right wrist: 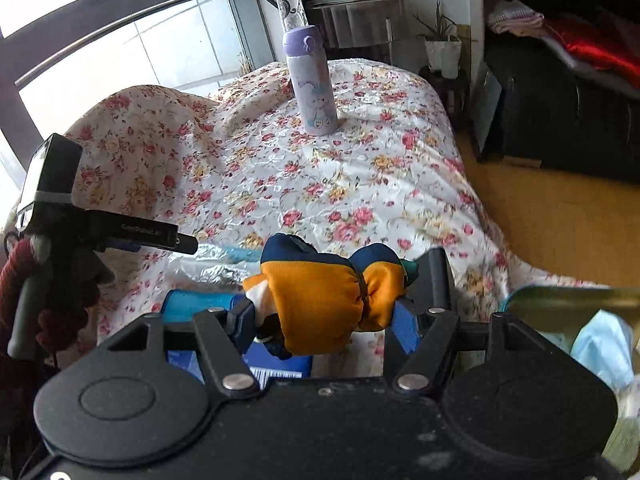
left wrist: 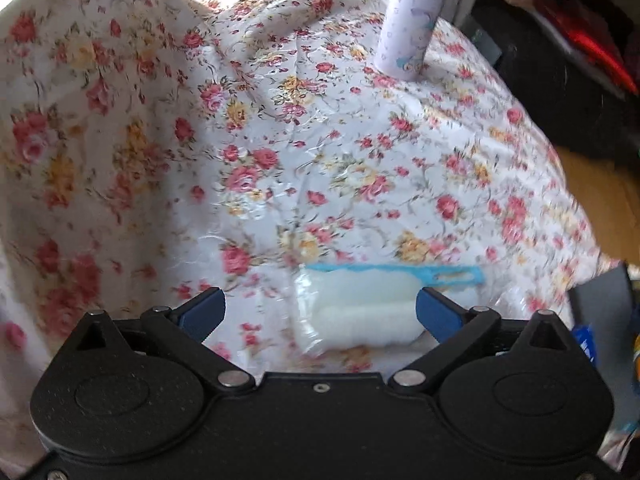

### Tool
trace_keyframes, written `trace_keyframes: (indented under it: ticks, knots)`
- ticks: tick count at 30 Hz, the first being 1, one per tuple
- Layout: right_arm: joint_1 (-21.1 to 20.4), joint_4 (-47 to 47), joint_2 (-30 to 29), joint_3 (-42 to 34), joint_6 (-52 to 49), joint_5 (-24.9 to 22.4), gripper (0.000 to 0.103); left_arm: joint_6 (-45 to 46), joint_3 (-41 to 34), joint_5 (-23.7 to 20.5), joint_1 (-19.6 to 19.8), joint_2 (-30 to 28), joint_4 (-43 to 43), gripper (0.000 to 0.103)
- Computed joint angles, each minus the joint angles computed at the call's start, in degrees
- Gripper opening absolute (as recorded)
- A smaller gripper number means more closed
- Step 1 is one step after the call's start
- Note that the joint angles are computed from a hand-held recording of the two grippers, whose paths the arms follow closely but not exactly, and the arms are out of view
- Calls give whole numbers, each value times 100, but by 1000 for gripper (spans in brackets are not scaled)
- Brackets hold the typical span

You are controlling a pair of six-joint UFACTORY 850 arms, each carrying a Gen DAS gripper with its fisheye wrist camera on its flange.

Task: Organize soft objects
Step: 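Lift the plush toy with the right gripper while left gripper lifts the wrapped sponge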

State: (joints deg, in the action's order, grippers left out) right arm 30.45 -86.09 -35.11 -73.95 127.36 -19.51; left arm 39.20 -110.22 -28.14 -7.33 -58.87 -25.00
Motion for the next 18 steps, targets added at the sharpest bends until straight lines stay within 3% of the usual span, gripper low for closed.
trace_keyframes:
  ticks: [5, 10, 14, 18]
  knots:
    - [10, -669, 170, 257, 758, 25, 66, 282, 91, 314, -133, 68, 1457, 98]
    - [-12, -1345, 367, 535, 1544, -9, 67, 1449, 260, 497, -151, 201, 1747, 97]
    - [-82, -1820, 423, 650, 2200, 86, 67, 1806, -75, 262, -197, -17, 1946, 97]
    - [-135, -1979, 398, 655, 2446, 154, 67, 1997, -957, -618, -232, -599, 2079, 91]
